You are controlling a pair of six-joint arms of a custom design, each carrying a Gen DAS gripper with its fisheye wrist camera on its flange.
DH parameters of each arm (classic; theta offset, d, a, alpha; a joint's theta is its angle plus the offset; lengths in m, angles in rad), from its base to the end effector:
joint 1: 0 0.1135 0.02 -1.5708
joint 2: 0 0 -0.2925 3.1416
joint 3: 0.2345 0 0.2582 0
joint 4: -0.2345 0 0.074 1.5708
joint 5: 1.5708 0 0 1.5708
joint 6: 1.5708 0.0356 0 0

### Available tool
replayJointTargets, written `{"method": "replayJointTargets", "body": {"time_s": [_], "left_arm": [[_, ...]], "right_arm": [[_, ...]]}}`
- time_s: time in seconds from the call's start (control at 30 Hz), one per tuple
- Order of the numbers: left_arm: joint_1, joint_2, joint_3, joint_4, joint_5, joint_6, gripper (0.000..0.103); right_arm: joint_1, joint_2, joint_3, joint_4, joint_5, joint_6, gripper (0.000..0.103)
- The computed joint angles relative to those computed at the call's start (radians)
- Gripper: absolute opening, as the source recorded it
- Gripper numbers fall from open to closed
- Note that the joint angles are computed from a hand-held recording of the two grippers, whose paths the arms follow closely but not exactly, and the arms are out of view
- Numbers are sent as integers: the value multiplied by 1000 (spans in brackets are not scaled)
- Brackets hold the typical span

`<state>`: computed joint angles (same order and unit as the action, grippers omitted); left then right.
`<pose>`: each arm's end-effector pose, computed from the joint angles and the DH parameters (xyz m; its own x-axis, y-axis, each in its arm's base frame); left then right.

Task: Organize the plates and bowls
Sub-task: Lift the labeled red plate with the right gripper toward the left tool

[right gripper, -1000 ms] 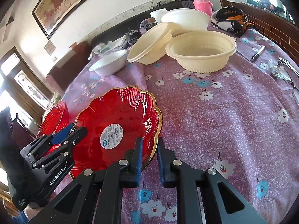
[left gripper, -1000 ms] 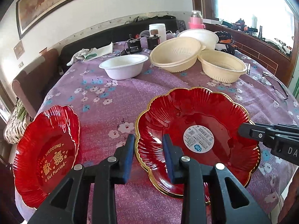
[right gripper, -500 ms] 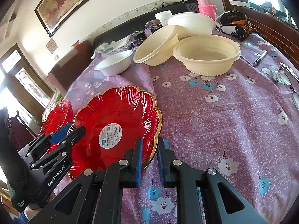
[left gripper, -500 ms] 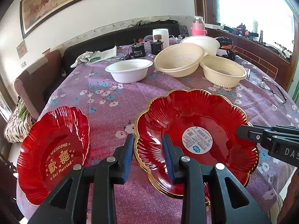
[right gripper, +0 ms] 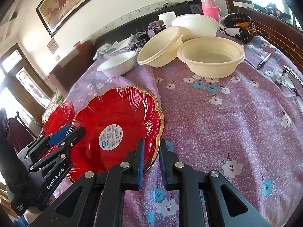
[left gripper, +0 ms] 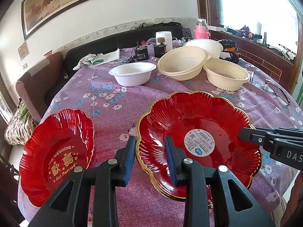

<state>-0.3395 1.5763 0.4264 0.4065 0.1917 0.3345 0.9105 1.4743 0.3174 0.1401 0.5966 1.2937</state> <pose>0.2421 -0.0927 0.1276 -0.4520 0.5014 -0.7377 0.6432 0.7562 0.1199 0.1398 0.1474 0.1109 -0.5968 0.5288 -0.6035 0.3726 0.8487 0.3753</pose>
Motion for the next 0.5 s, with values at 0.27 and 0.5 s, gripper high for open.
{"method": "replayJointTargets", "body": {"time_s": [0.27,0.5], "left_arm": [[-1,-15,0,-4,-2,-1,29],[12,-33,-6,-2,6,1,29]], "right_arm": [[0,-3,6,-9,6,-2,16],[-1,-8,14,-19,11,-6,16]]}}
